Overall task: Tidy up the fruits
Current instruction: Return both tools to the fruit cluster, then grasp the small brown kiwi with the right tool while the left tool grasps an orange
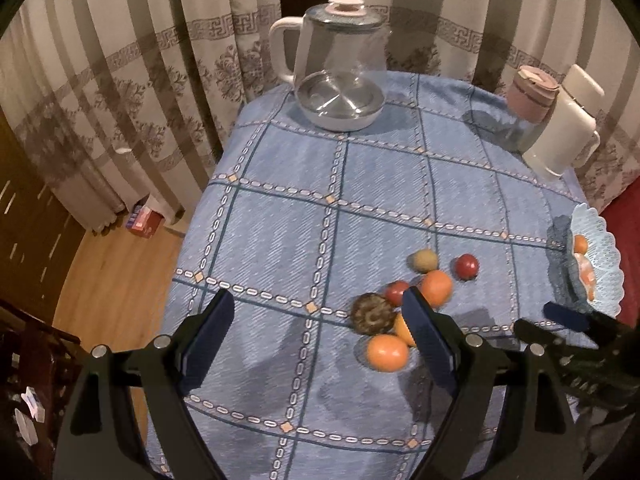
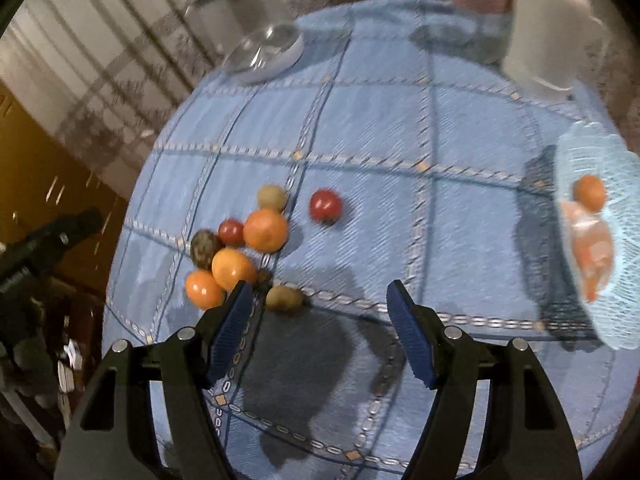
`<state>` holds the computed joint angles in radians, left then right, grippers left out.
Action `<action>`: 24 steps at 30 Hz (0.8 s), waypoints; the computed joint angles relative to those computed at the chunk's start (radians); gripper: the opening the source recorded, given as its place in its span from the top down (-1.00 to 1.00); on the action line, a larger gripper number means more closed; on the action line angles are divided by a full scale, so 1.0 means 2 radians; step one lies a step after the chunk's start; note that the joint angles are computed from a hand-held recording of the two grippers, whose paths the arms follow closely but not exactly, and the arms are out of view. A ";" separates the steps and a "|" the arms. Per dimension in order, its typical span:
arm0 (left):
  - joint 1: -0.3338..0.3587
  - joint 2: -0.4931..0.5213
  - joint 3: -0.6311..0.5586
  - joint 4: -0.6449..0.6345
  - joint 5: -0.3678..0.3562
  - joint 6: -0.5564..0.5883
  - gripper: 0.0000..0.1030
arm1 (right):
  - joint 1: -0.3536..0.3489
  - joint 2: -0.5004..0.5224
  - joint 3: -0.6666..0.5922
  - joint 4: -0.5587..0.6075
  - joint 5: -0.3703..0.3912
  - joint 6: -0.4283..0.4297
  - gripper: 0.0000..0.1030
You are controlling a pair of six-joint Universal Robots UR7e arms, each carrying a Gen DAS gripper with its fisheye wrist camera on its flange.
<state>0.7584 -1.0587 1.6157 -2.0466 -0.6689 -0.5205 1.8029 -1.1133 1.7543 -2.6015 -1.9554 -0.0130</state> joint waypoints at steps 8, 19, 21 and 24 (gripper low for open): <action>0.013 -0.005 0.004 0.012 -0.005 0.003 -0.65 | 0.001 0.042 -0.015 0.025 0.001 -0.004 -0.26; 0.022 -0.014 0.007 0.021 -0.006 0.001 -0.65 | 0.005 0.073 -0.033 0.039 -0.013 -0.008 0.14; 0.024 -0.014 0.008 0.023 -0.006 0.000 -0.65 | 0.008 0.077 -0.036 0.038 -0.024 -0.011 0.27; 0.026 -0.014 0.010 0.023 -0.007 -0.001 -0.65 | 0.006 0.073 -0.036 0.042 -0.018 -0.007 0.43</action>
